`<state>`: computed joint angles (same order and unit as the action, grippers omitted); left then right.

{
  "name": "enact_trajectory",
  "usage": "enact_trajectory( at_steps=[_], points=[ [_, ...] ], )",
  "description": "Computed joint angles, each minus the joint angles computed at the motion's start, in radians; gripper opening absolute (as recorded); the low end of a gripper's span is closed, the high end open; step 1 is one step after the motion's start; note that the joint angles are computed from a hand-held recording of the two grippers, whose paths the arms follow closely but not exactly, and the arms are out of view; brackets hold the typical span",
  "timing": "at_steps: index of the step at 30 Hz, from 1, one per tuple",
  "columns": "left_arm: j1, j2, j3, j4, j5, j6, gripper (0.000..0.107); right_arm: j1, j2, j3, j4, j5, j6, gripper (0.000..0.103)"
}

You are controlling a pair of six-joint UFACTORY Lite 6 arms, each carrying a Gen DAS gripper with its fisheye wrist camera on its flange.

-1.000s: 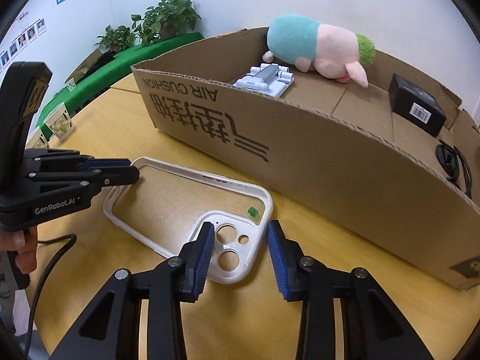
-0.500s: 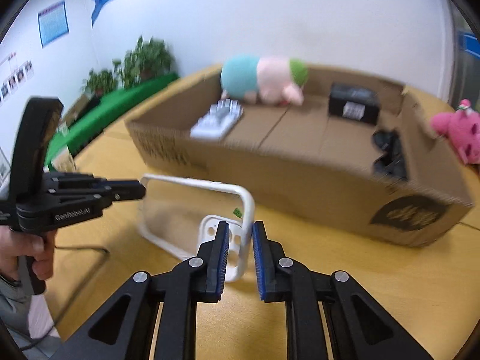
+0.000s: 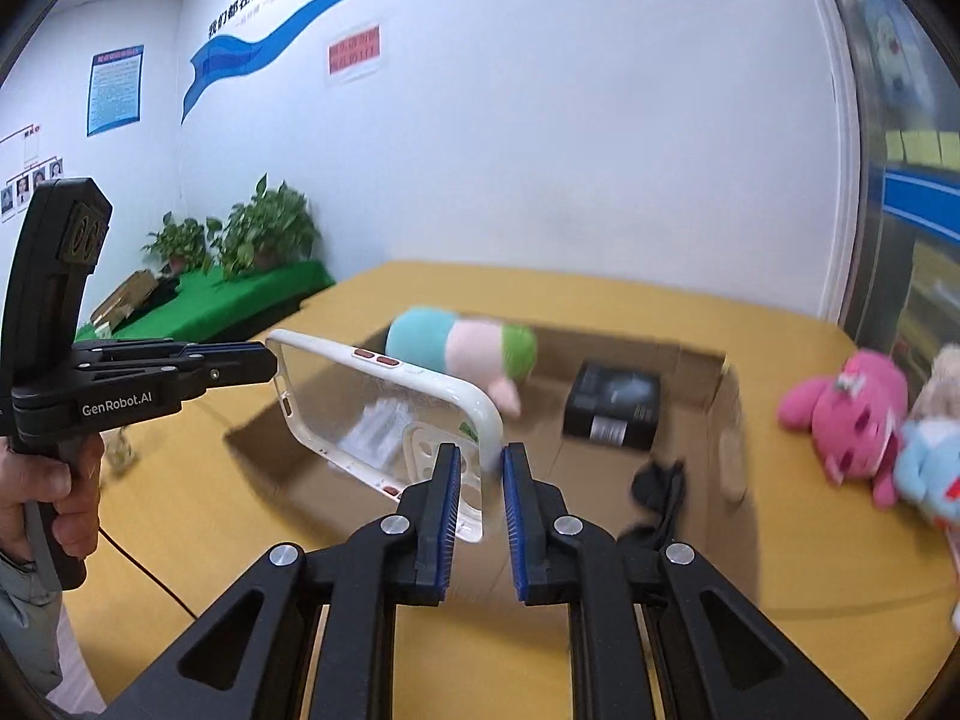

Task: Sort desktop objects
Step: 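Carry the phone case with the left gripper and release it into the box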

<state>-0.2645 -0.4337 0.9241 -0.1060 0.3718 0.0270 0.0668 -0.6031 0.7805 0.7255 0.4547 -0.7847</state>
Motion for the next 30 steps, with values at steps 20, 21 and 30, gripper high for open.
enact_trajectory(
  at_steps=[20,21,30],
  points=[
    [0.063,0.96,0.726,-0.092,0.225,0.041,0.006,-0.083,1.154,0.921,-0.18,0.285,0.204,0.014],
    [0.061,0.999,0.766,-0.091,0.256,0.038,0.006,-0.073,1.212,0.983,-0.251,0.313,0.275,0.014],
    [0.085,1.234,0.989,-0.131,0.411,0.023,0.004,-0.079,1.417,1.169,-0.324,0.443,0.375,0.016]
  ],
)
